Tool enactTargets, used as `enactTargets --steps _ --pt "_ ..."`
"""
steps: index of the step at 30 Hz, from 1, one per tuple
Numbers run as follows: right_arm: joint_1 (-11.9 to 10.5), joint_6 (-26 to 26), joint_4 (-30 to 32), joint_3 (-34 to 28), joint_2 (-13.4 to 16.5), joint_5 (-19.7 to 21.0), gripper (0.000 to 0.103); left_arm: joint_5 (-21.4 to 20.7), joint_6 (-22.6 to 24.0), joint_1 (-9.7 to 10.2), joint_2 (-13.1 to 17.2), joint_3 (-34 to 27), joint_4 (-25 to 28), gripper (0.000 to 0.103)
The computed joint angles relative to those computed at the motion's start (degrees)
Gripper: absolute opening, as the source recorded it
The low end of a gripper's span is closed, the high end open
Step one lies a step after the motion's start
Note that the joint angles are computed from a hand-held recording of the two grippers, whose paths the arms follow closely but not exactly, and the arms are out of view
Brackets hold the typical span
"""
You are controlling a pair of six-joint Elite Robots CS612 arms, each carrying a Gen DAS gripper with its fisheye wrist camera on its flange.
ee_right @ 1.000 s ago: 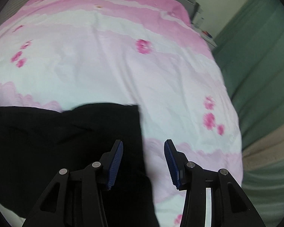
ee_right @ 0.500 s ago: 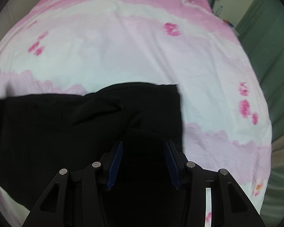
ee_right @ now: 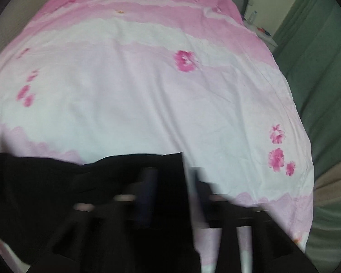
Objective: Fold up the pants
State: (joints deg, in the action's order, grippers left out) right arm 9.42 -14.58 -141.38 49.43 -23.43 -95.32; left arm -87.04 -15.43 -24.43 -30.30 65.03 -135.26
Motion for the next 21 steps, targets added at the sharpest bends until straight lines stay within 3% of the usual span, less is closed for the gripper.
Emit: enactTargets --steps 2,5,8,10,12,13,18,21 --pt "0.1 -1.8 -2.5 4.3 -2.0 3.5 0.071 0.2 -0.5 -0.01 0.4 -0.7 0.8 0.010" --pt "0.7 -2.6 -0.9 6.3 -2.5 4.9 0.071 1.0 -0.9 -0.21 0.5 -0.8 1.1 0.010" --pt "1.8 -2.9 1.2 6.0 -0.8 -0.6 0.066 1.9 -0.8 -0.52 0.4 -0.3 0.5 0.010" --pt "2.0 -2.4 2.2 5.0 0.3 -2.7 0.048 2.2 -0.9 -0.67 0.1 0.3 0.1 0.010" --pt "2.0 -3.3 3.2 3.8 1.1 -4.2 0.009 2.2 -1.1 -0.71 0.0 0.4 -0.1 0.010" --pt "2.0 -3.9 3.1 3.4 1.2 -5.1 0.006 2.3 -1.4 -0.87 -0.3 0.8 -0.3 0.010" --pt "1.5 -5.8 -1.5 -0.9 2.2 -10.1 0.005 3.3 -1.9 -0.92 0.0 0.5 0.2 0.010" --pt "1.4 -6.5 4.0 -8.4 5.4 -12.5 0.005 3.6 -3.4 -0.93 0.3 -0.3 0.5 0.010"
